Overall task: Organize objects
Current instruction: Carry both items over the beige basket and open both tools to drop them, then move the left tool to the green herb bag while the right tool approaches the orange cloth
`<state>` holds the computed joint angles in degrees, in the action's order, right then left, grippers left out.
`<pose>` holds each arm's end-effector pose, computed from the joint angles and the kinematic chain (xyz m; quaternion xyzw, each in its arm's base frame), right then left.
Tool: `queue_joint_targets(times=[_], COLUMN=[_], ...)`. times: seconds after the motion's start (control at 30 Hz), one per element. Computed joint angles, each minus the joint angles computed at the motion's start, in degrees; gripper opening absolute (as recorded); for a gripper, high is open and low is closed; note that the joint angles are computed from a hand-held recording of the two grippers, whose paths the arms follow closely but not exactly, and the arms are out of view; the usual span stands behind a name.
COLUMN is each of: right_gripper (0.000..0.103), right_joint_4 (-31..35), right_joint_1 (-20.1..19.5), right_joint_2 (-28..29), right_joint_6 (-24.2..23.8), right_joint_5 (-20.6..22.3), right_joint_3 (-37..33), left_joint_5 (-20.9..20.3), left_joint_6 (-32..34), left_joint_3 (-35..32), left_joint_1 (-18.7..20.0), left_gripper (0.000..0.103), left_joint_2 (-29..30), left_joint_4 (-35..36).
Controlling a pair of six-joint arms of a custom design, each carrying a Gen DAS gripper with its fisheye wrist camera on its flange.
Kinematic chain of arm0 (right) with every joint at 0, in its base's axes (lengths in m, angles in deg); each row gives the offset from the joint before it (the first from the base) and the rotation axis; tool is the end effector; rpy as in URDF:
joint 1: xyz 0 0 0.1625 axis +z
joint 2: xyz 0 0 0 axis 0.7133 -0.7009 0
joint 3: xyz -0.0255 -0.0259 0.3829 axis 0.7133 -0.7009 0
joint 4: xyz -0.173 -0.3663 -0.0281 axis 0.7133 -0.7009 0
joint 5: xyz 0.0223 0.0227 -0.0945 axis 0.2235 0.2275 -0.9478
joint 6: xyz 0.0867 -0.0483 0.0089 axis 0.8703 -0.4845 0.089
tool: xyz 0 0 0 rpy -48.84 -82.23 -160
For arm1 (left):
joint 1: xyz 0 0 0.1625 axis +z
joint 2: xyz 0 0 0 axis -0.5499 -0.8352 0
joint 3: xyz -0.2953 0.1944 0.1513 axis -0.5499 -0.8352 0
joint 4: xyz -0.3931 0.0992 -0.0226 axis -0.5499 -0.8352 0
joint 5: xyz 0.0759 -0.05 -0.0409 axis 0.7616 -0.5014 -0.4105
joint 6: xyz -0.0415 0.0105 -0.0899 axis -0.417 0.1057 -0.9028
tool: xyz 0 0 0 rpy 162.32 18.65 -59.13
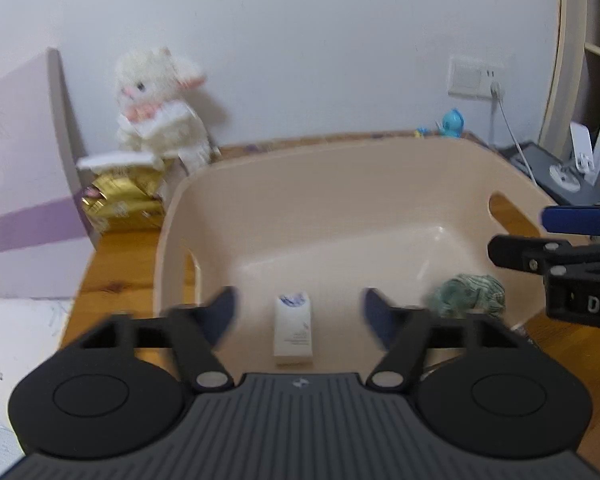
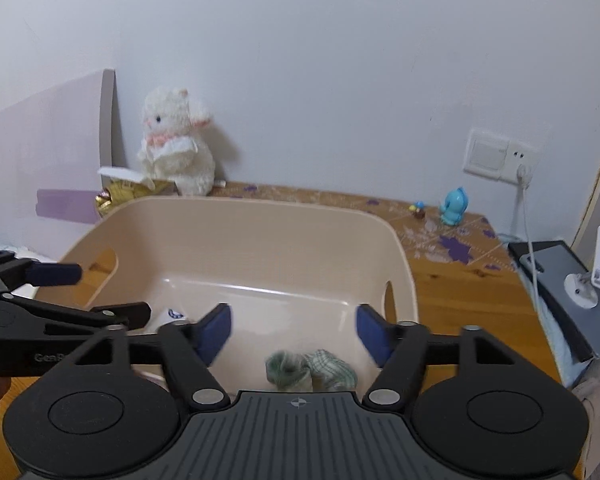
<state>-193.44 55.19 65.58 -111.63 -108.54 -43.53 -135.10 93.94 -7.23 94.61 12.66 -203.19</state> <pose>0.2285 -0.7975 0.1692 0.1636 -0.8131 0.4365 0.3487 -0.2563 -0.8684 0.1813 0.3254 0.8317 -0.3406 0.2940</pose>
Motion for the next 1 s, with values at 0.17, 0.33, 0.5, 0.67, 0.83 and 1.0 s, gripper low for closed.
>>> queue_joint_targets(times=[0.17,0.33,0.5,0.67,0.83,1.0], right_gripper=[0.103,0.103,0.103,0.103,0.103,0.103], right_joint_4=[-3.6,-4.9,-5.3,-5.0,-1.9,2.6], right_joint_1=[1.2,2.2,2.5,2.3,1.5,0.2], right_joint_2=[-3.3,-5.5,-7.3,-8.4,-8.5,-8.1], right_joint_6=[-0.4,0.3,1.8,2.9,4.8,7.3], right_joint_5=[-1.2,-3.4,-5.1,-6.6,-8.6,-10.2], right_joint_3=[5.8,10.4,14.7,17.9,19.3,19.6], left_joint_5=[-1.8,-0.9,0.1,1.9,3.1,4.2], left_joint_6=[0.1,-0.2,0.5,1.5,-0.3,-0.8], left_joint_3=[12.8,22.6,31.0,36.3,38.3,37.8], left_joint_1=[-0.6,-1.2,-1.5,-1.1,-0.1,1.1], left_gripper=[0.091,0.092,0.096,0.096,0.096,0.096], left_joint_2=[-7.5,-13.2,-18.2,-21.2,-22.5,-21.9], left_joint_4=[-8.7,-14.7,-19.3,-20.5,-17.1,-14.0])
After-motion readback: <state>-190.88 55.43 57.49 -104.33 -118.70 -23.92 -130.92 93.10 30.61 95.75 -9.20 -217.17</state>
